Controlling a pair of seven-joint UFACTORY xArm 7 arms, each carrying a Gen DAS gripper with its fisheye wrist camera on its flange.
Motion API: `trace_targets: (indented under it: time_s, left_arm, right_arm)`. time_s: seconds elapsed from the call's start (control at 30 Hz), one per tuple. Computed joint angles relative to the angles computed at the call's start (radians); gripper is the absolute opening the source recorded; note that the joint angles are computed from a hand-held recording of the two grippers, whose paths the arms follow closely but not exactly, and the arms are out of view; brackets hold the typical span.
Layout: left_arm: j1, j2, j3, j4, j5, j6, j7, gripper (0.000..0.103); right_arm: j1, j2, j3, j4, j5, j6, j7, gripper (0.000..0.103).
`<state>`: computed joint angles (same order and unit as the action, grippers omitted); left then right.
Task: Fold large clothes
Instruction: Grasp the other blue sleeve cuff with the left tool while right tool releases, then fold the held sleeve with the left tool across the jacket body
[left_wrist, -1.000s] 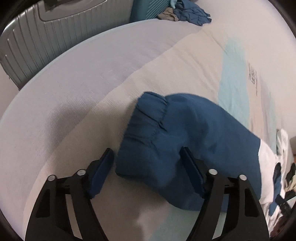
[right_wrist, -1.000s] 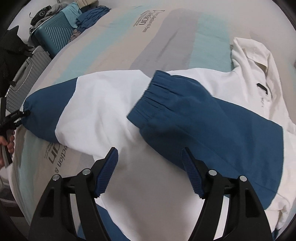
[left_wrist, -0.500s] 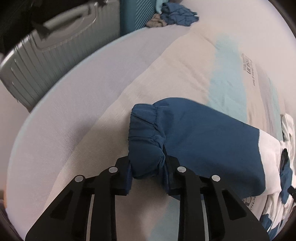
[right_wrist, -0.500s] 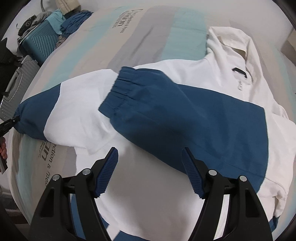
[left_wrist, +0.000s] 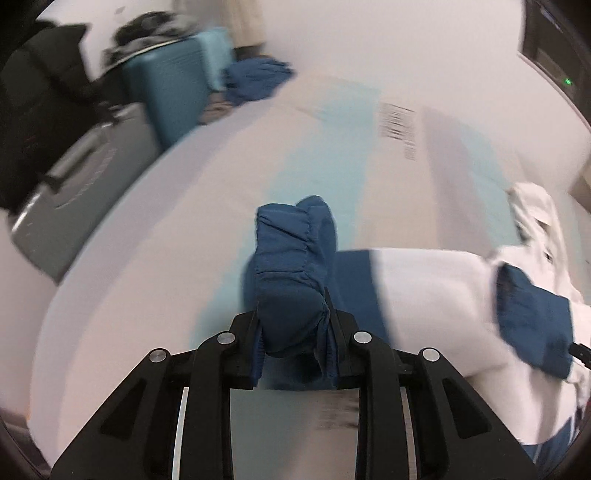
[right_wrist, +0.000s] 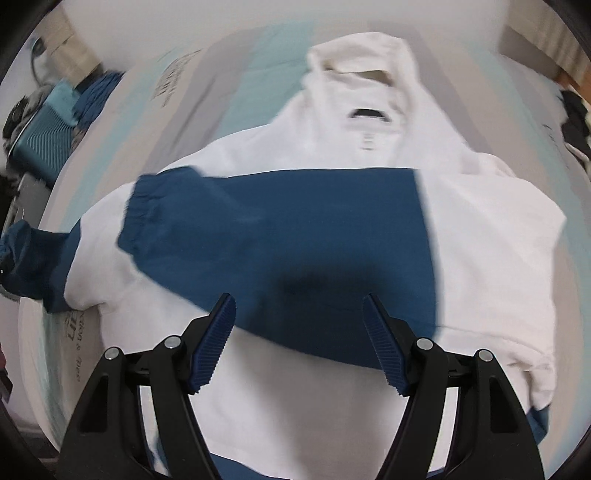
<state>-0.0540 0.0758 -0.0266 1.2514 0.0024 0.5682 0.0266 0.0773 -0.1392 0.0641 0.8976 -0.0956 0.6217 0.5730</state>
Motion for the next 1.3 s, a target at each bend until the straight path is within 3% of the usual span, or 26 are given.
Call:
trace_targets:
  time_s: [0.27, 0.37, 0.57, 0.9, 1.13, 1.3]
  left_arm:
    - [-0.163, 0.074, -0.088, 0.069, 0.085, 0.047, -0.114, 0.025]
    - [-0.231, 0.068, -0.109, 0.062, 0.127, 0.031, -0.183, 0.025]
    - [-0.364, 0.138, -0.144, 0.182, 0.187, 0.067, -0.31, 0.025]
    - [-0.617, 0.314, -0.158, 0.447, 0.289, 0.141, -0.511, 0.025]
    - [-0.767, 0.452, -0.133, 0.616, 0.336, 0.204, -0.556, 0.025]
    - [-0.825, 0.552, -0.118, 0.736, 0.321, 0.273, -0.553, 0.025]
  right_arm:
    - [-0.082, -0.158, -0.097, -0.162, 0.082, 0.013, -0.194, 0.068]
    - [-0.119, -0.204, -0.122, -0.221, 0.106, 0.008, -0.248, 0.081]
    - [-0.177, -0.308, -0.175, -0.317, 0.17, 0.02, -0.357, 0.081]
    - [-0.244, -0.355, -0.255, -0.321, 0.247, 0.092, -0.546, 0.081]
    - [-0.287, -0.345, -0.297, -0.308, 0.278, 0.121, -0.708, 0.081]
    - [-0.334, -0.34, -0.312, -0.319, 0.283, 0.113, -0.771, 0.081]
